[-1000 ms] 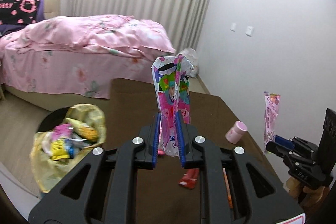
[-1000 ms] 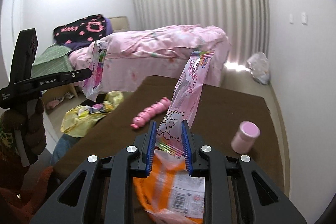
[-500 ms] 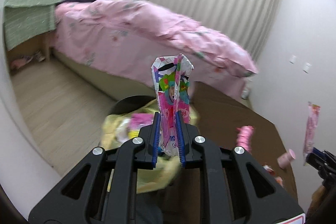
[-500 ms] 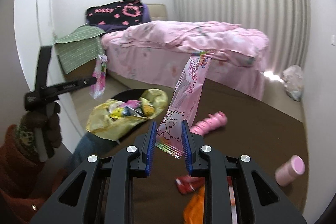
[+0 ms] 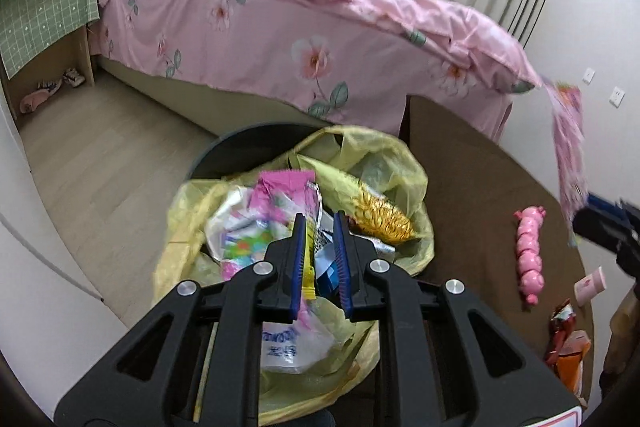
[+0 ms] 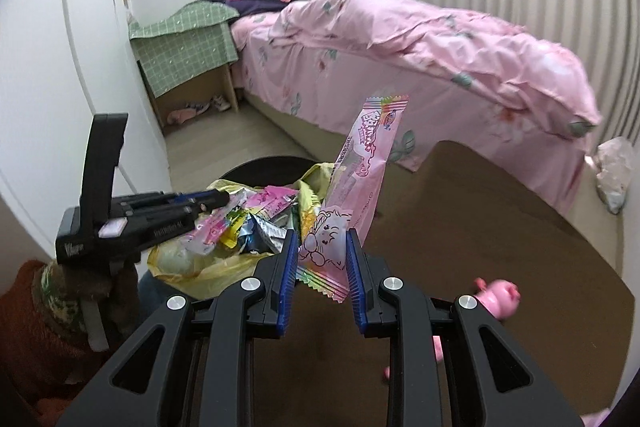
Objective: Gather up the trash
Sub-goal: 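Carry both pink wrappers over the yellow trash bag and release them inside, then move both tools back over the table toward the red wrapper and orange bag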
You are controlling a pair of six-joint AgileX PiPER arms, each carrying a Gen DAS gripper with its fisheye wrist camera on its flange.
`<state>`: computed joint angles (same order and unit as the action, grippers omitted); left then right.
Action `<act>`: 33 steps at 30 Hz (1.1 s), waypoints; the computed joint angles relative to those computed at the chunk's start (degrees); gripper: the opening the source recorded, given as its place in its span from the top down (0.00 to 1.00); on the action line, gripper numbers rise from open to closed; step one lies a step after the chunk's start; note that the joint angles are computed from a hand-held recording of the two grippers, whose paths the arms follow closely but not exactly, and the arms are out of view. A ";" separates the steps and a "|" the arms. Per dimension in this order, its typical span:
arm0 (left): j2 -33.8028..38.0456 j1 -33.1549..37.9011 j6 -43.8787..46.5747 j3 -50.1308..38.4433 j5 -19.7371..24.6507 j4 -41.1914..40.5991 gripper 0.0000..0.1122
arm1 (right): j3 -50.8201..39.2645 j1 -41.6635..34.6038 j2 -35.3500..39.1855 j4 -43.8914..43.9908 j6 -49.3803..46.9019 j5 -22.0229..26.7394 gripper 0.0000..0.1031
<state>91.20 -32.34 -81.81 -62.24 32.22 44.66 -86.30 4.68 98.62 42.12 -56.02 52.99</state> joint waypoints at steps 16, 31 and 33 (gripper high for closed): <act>9.19 5.80 -5.18 -3.58 -8.48 3.51 0.88 | -13.73 7.02 14.78 -7.27 6.32 2.28 0.78; 0.79 5.73 -1.97 -4.64 -4.34 -3.17 0.69 | -23.54 6.05 21.29 -6.27 9.85 10.51 0.60; -0.19 3.79 -1.05 -5.47 -2.81 -4.11 0.65 | -21.64 4.76 19.05 -6.94 9.46 10.09 0.60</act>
